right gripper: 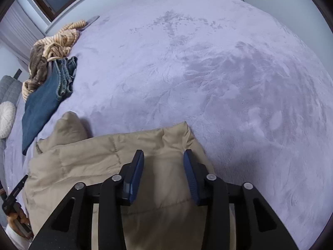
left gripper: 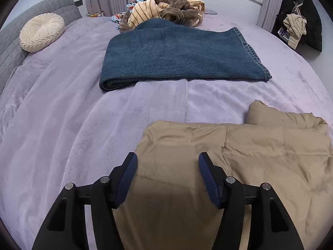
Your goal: Fold large clothes
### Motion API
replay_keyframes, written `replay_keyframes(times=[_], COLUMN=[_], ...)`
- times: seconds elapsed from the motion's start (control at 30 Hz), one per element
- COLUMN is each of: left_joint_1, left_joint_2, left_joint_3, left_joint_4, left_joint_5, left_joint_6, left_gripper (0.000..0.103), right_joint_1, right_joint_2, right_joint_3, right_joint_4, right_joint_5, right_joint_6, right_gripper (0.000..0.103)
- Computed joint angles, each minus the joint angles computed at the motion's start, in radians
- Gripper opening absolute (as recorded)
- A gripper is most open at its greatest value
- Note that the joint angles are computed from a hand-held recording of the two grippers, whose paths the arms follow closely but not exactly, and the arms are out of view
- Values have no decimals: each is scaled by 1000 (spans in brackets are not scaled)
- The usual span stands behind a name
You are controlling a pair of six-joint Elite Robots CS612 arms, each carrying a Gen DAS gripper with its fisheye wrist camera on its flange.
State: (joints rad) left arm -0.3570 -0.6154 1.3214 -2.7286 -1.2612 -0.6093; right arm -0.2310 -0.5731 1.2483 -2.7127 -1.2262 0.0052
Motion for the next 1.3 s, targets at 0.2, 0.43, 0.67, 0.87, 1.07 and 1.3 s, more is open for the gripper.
replay_keyframes(times=[0.2,0.43,0.67,0.87,1.07,1.3], left_joint_1=[-18,-46,-61,-79,-88,-75], left_joint_2=[-66,-123,-162,-186,-201,-207], left_joint_3=[91,187,249,290,312,378], left_joint_4=[26,23,11,-15,-5,-92], left_joint_5=[-58,-98,-131,-110,-129,-259], left_joint_6=[-54,-100,-137,-141,-152,-268], left_gripper=[64,64,64,103,103,103], right_joint_1=[-20,-35,-57,-71,-78,-95], right_joint_2=[-86,-159,-209,-230,-239,-233], right_joint_3=[146,286,396,456,489,529], right_joint_4=[-37,-56,-63,-79,-98,-111], right_joint_5=[93,135,170,193,217,277], right_joint_6=[24,36,71,94,120,175], right_gripper=[53,54,60,63,70,79])
